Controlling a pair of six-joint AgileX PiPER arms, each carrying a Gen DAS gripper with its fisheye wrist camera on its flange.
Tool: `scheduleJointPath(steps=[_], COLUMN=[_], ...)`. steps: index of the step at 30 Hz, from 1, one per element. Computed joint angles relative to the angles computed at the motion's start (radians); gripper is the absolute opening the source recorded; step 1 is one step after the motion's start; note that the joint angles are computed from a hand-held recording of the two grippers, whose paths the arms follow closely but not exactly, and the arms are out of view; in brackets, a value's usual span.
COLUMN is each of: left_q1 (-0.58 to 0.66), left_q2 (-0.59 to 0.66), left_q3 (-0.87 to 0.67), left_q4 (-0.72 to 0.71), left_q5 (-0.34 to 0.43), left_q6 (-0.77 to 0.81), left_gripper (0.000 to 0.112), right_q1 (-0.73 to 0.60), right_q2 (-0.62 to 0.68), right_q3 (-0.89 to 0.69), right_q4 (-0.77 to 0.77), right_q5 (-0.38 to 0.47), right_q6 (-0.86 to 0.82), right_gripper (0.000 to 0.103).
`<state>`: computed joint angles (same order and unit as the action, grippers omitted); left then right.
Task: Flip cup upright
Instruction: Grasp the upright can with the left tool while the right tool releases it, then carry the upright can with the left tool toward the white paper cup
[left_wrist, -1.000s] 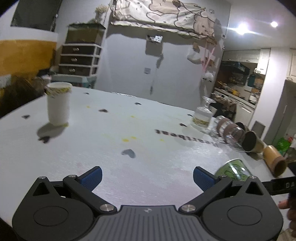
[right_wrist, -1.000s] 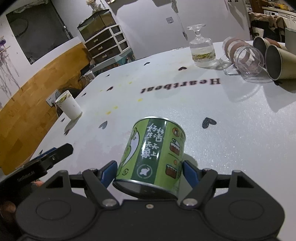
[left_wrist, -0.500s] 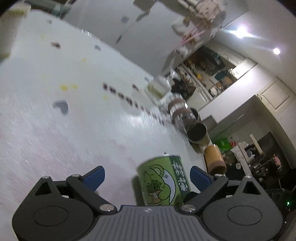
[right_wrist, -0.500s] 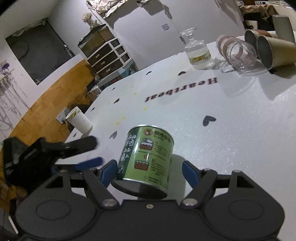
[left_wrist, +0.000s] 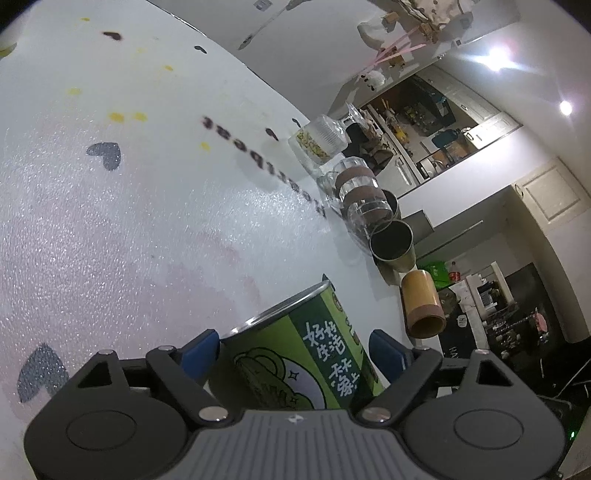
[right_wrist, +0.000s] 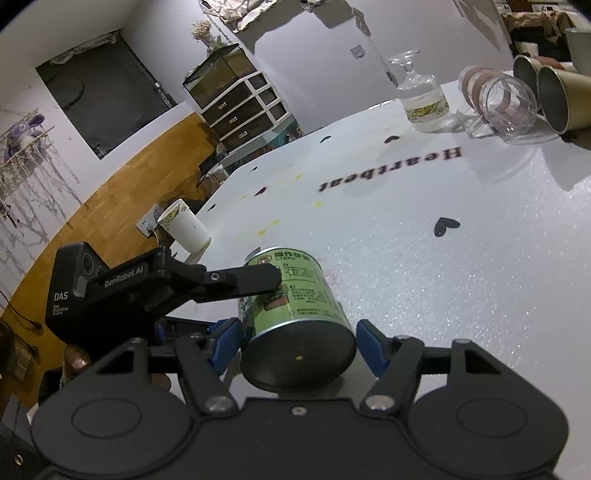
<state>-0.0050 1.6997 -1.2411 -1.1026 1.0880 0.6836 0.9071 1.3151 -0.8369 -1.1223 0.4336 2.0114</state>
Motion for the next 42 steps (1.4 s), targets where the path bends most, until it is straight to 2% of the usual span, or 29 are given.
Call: scheduleJointPath(steps=[5,11,18,21,28,33,34,36,38,42], left_q1=[0.019,0.041,0.021,-0.006,-0.142,-0.226,-0.23,-0.211,-0.193,-0.144], left_q2=[-0.044,-0.152,-0.263,-0.313,-0.367,-0.377,-0.376,-0.363,-0.352,-0.328], left_q3=[0.049,0.141,0.246,0.3,0.372,0.412,0.416,0.405,0.393,0.356], left_q4=[-0.081,-0.179,-0.19,-0.189,-0.206,-0.278,-0.288,-0.292,-0.297,-0.363], left_q5=[-0.022,-0.004,-0.012,-0.073,-0.314,-0.474,-0.489,-0.466,-0.462,-0.484], left_q6=[0.102,0.32,0.514,0.599,0.723,0.837,0.855,0.871,0.867,0.912], left_gripper=[0.088,0.087,0.087,0.087,0.087,0.079,0.075,0.074,0.074,0.074], right_q1=[0.052,0.123,0.184,0.205,0.242,0.248,0.252,0.254,0.263,0.294], right_q2=[0.016,0.07,0.15,0.176,0.229,0.249,0.251,0.249,0.247,0.25], right_q3=[-0.017,-0.075,-0.111,-0.108,-0.11,-0.128,-0.128,-0.125,-0.121,-0.127], right_q4=[-0.042,-0.03,-0.057,-0.083,-0.126,-0.129,-0.129,-0.132,-0.146,-0.166], right_q5=[0.065,0.187,0.307,0.341,0.395,0.415,0.42,0.423,0.44,0.507], right_q6=[-0.002,-0.096,-0.111,-0.078,-0.019,-0.026,-0.024,-0.016,0.0,0.024], right_gripper=[0.069,0.068,0.065,0.065,0.065,0.063,0.063,0.063,0.075,0.078])
